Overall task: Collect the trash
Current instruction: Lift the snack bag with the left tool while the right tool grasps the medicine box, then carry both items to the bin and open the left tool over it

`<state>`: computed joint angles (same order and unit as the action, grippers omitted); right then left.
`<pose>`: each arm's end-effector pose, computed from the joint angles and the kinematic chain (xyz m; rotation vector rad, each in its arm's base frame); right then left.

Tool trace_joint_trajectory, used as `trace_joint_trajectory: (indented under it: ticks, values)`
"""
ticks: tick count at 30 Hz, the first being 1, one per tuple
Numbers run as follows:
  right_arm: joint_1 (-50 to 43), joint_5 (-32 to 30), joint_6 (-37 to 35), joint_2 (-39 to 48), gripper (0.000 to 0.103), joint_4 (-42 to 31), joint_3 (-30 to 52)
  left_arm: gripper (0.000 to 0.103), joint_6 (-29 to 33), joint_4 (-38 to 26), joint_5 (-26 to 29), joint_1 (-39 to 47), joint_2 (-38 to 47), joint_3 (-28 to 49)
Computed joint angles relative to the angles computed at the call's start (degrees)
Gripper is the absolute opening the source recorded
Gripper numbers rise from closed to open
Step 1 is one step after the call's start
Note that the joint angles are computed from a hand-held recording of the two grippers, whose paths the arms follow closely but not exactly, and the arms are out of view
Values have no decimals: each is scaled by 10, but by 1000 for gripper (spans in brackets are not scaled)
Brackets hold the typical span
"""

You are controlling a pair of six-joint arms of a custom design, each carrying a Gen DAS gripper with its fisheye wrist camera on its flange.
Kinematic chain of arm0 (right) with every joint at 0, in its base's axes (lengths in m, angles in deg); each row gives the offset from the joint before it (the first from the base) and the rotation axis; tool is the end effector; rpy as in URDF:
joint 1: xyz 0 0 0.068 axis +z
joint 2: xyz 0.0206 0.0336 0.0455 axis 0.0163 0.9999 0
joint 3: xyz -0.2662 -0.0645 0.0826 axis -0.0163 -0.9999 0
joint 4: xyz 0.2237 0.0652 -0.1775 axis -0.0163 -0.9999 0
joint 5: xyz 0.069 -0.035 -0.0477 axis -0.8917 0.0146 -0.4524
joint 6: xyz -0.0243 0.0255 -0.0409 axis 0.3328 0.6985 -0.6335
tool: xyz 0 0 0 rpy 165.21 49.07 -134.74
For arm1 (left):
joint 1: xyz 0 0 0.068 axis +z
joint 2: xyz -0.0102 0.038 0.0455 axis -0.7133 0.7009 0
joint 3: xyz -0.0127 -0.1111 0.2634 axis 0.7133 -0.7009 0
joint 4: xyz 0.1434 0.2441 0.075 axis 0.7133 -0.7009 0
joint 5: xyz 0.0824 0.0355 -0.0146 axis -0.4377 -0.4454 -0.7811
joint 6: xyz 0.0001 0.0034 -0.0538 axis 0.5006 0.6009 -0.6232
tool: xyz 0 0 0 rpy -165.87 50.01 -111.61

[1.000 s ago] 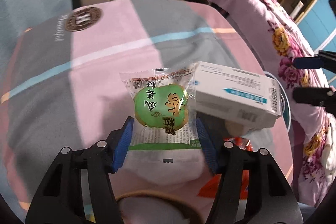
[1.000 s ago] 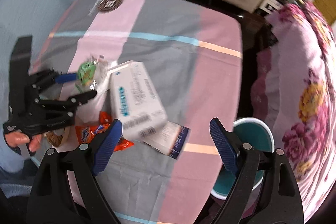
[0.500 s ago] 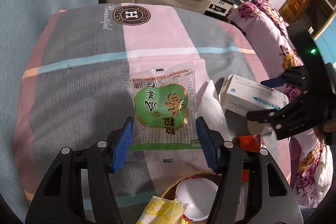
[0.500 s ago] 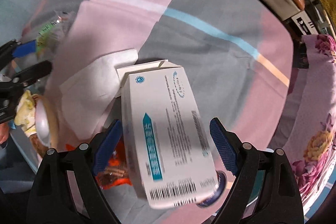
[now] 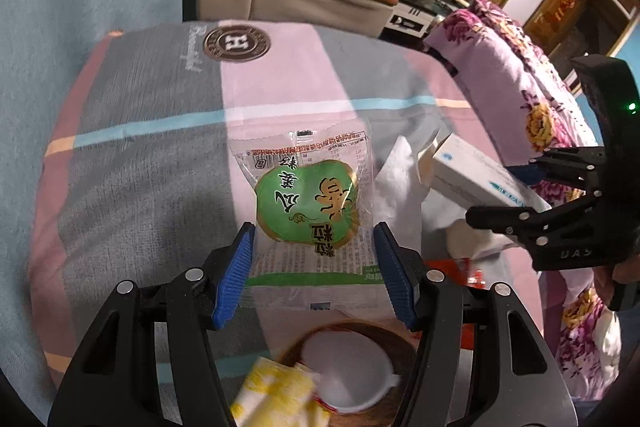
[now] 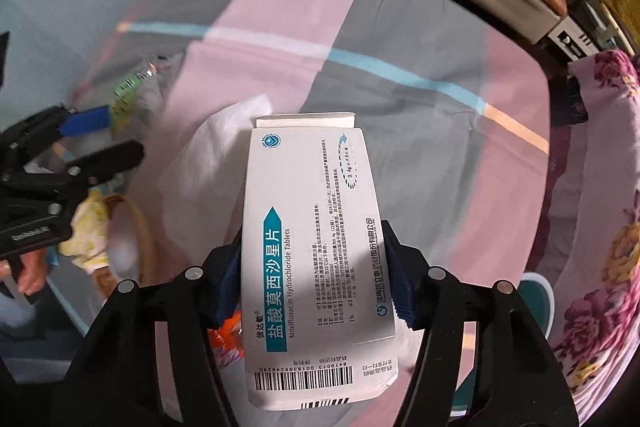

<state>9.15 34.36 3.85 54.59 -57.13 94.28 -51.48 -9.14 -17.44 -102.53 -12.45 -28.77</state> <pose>0.2329 0.0402 0.2754 -1.1673 2.6872 0.1952 0.1243 -0.1680 0.2501 -0.3132 2.5759 -0.2934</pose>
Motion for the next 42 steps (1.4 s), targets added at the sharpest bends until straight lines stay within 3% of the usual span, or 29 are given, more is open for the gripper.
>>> trace_joint_trajectory:
  ticks: [9, 19, 23, 31, 42]
  values:
    - [-203, -82, -84, -44, 58, -53, 45, 61, -5, -5, -35, -82, 113, 117]
    - [-467, -167, -259, 23, 58, -136, 122, 61, 34, 10, -35, -127, 269, 270]
    - [-533, -195, -294, 55, 59, -145, 141, 61, 52, 8, -30, -136, 326, 332]
    - [-625, -217, -333, 160, 59, -159, 198, 61, 84, 8, 6, -137, 434, 447]
    - [-680, -218, -323, 276, 59, -156, 279, 61, 135, -21, 41, -125, 576, 612]
